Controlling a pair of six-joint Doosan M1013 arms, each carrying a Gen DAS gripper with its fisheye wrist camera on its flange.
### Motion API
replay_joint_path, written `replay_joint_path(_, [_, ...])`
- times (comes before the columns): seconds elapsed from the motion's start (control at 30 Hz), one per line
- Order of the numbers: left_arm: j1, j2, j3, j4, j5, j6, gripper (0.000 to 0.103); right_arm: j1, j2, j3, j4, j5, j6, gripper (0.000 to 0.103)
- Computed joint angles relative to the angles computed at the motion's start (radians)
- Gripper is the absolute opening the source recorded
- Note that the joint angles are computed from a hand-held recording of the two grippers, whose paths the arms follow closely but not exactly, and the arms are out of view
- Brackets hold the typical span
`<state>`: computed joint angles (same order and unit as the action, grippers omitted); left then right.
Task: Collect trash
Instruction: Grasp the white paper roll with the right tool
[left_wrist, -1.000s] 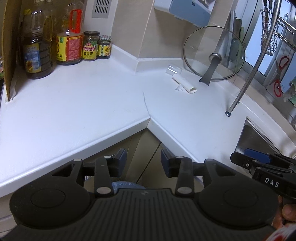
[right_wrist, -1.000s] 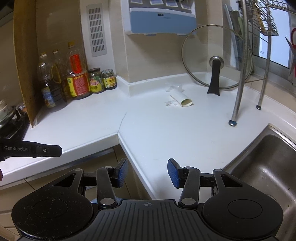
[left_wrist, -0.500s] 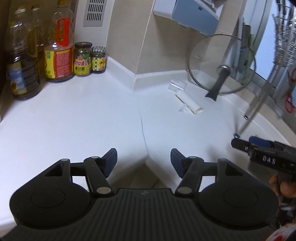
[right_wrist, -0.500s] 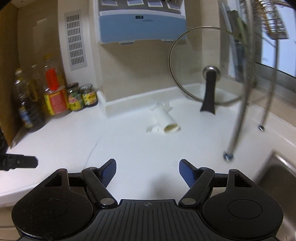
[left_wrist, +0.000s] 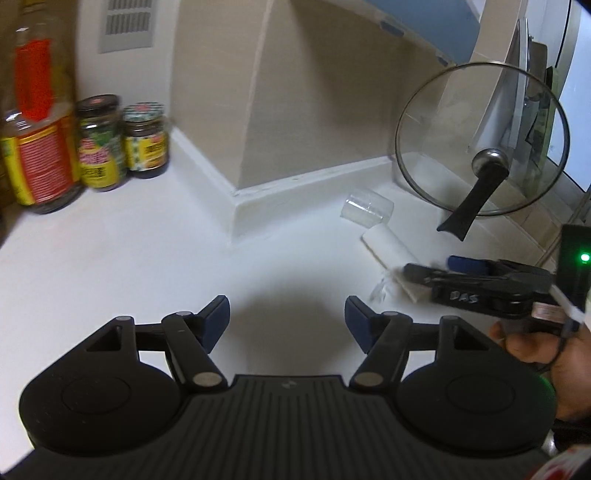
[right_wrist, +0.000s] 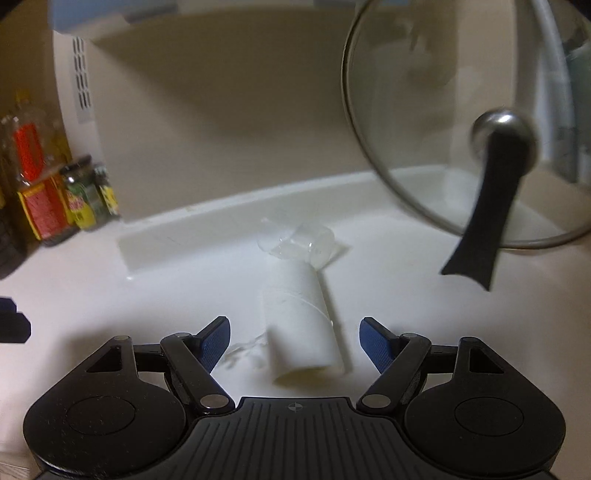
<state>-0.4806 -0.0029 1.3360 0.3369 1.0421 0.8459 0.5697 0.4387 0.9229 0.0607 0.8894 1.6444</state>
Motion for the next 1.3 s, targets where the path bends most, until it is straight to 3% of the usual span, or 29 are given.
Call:
replay_joint_path(0.17, [0.023,0.055,-0.041,-0.039,-0.023,0.054,0.066,-0.022,0.067,-0.085,0.084,0.088,-0.099,0.077])
replay_joint_path(0.3, [0.038,0.088,-0.067,-0.065,-0.035,0.096,0.066,-0.027,0.080,-0.098,0.105,0.099,-0.115,0.076])
replay_joint_path(0.33, [0.040,0.095,-0.073,-0.070,-0.036,0.105,0.066,-0.027,0.077,-0.093,0.099,0.090,-0.116,0.069])
replay_joint_path(0.37, [0.043,0.101,-0.077,-0.073,-0.038,0.112,0.066,-0.024,0.078,-0.095,0.088,0.086,-0.116,0.056])
replay_joint_path(0.43, [0.047,0.111,-0.086,-0.083,-0.042,0.129,0.066,-0.025,0.078,-0.098,0.088,0.088,-0.114,0.049])
replay_joint_path(0.6, [0.058,0.139,-0.105,-0.115,-0.069,0.190,0.065,-0.022,0.049,-0.059,0.061,0.045,-0.082,0.049])
replay_joint_path(0.8, [0.064,0.186,-0.135,-0.151,-0.151,0.285,0.065,-0.022,0.005,0.001,-0.043,-0.027,0.079,0.049])
replay_joint_path(0.93, [0.070,0.223,-0.148,-0.190,-0.221,0.360,0.065,-0.028,-0.004,0.016,-0.067,-0.038,0.116,0.049])
replay_joint_path(1.1, [0.073,0.276,-0.184,-0.195,-0.245,0.404,0.065,-0.034,-0.008,0.031,-0.081,-0.045,0.139,0.049])
replay_joint_path(1.2, [0.081,0.291,-0.195,-0.250,-0.265,0.453,0.059,-0.035,-0.012,0.040,-0.079,-0.042,0.138,0.049])
replay_joint_path(1.3, [0.081,0.295,-0.202,-0.279,-0.262,0.490,0.042,-0.038,-0.020,0.054,-0.077,-0.048,0.134,0.049])
